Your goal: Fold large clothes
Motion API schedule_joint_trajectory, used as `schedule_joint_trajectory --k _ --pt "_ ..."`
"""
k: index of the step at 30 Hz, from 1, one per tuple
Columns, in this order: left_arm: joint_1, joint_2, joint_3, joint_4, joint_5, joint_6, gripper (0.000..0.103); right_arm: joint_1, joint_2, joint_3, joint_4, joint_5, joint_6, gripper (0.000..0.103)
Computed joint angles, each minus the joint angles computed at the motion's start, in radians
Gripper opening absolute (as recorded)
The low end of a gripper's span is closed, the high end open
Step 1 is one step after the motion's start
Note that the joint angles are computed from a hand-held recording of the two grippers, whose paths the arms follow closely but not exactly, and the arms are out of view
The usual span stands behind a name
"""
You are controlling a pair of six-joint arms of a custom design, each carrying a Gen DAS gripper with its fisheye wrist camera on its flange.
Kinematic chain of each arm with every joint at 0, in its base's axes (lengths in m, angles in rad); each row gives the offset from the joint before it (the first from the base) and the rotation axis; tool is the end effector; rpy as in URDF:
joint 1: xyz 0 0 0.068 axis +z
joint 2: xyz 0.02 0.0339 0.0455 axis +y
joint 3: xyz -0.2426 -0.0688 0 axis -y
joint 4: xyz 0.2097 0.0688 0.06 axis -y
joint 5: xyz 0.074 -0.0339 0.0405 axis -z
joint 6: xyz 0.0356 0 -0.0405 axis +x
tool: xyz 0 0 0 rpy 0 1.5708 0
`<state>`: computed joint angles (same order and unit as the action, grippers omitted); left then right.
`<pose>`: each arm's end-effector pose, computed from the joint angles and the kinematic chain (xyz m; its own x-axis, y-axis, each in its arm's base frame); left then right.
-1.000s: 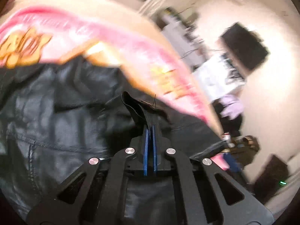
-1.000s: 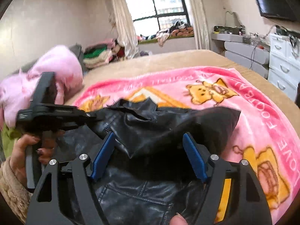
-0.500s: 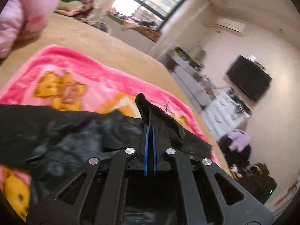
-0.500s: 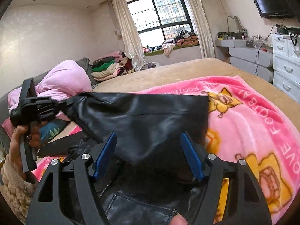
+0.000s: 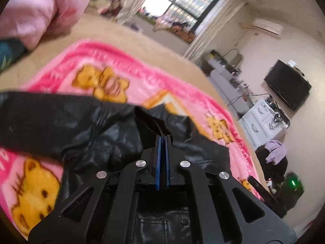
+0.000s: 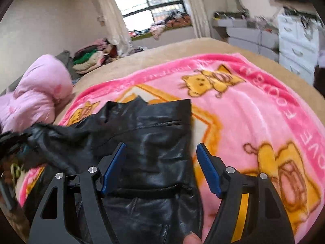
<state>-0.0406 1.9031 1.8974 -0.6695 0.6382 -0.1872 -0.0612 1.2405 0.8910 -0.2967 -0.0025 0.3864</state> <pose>0.3881 -0.0370 0.3375 -0.7062 -0.1209 -0.6976 0.3723 0.7747 -0.5111 0.2459 -0.0150 0.2616 -0.5344 0.4103 -0.7389 0.2813 0.9108 0.3023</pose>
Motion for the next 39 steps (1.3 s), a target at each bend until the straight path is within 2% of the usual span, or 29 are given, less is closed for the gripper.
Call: schedule_joint_trajectory --k 2,5,9,11,13,15,20,22,24,26,28,29,31,33,35,38,39 --pt "-0.003 -0.017 -0.01 0.007 -0.004 0.015 0.0 -0.056 0.07 0.042 -0.001 -0.041 0.016 0.07" --pt "0.003 0.049 0.065 -0.075 -0.071 0.025 0.0 -0.072 0.133 0.073 0.004 -0.018 0.014 0.07" --pt "0.03 0.039 0.021 -0.037 -0.114 0.033 0.0 -0.045 0.185 0.108 -0.019 0.041 -0.011 0.07" --pt "0.017 0.004 -0.022 0.017 -0.211 0.079 0.0 -0.018 0.205 0.145 -0.032 0.085 -0.037 0.07" --pt "0.013 0.013 -0.012 0.008 -0.255 0.108 0.0 0.006 0.224 0.175 -0.028 0.109 -0.069 0.07" --pt "0.031 0.069 0.044 -0.045 -0.227 0.088 0.0 0.031 0.25 0.209 -0.026 0.133 -0.096 0.07" --pt "0.014 0.088 0.05 -0.046 -0.231 0.088 0.001 0.062 0.304 0.262 -0.016 0.114 -0.129 0.07" --pt "-0.012 0.115 0.074 -0.079 -0.22 0.099 0.011 0.072 0.326 0.287 -0.024 0.122 -0.139 0.07" --pt "-0.049 0.143 0.089 -0.097 -0.251 0.105 0.02 0.072 0.346 0.314 -0.03 0.107 -0.15 0.07" --pt "-0.082 0.159 0.087 -0.091 -0.268 0.093 0.021 0.068 0.366 0.344 -0.04 0.065 -0.159 0.07" --pt "-0.128 0.16 0.079 -0.078 -0.247 0.085 0.021 0.069 0.397 0.375 -0.044 0.015 -0.162 0.066" --pt "-0.156 0.172 0.093 -0.085 -0.222 0.088 0.021 0.07 0.413 0.389 -0.048 0.0 -0.166 0.062" --pt "-0.192 0.211 0.137 -0.119 -0.221 0.084 0.021 0.074 0.443 0.413 -0.052 -0.01 -0.174 0.061" --pt "-0.218 0.272 0.19 -0.162 -0.291 0.071 0.021 0.078 0.468 0.428 -0.062 0.003 -0.182 0.061" --pt "-0.227 0.321 0.222 -0.199 -0.418 0.06 0.02 0.072 0.49 0.436 -0.073 0.011 -0.185 0.061" --pt "-0.161 0.364 0.245 -0.225 -0.308 -0.014 0.015 0.046 0.518 0.445 -0.092 -0.01 -0.207 0.059" --pt "-0.153 0.378 0.271 -0.247 -0.293 -0.005 0.013 0.039 0.541 0.463 -0.11 -0.014 -0.22 0.059"
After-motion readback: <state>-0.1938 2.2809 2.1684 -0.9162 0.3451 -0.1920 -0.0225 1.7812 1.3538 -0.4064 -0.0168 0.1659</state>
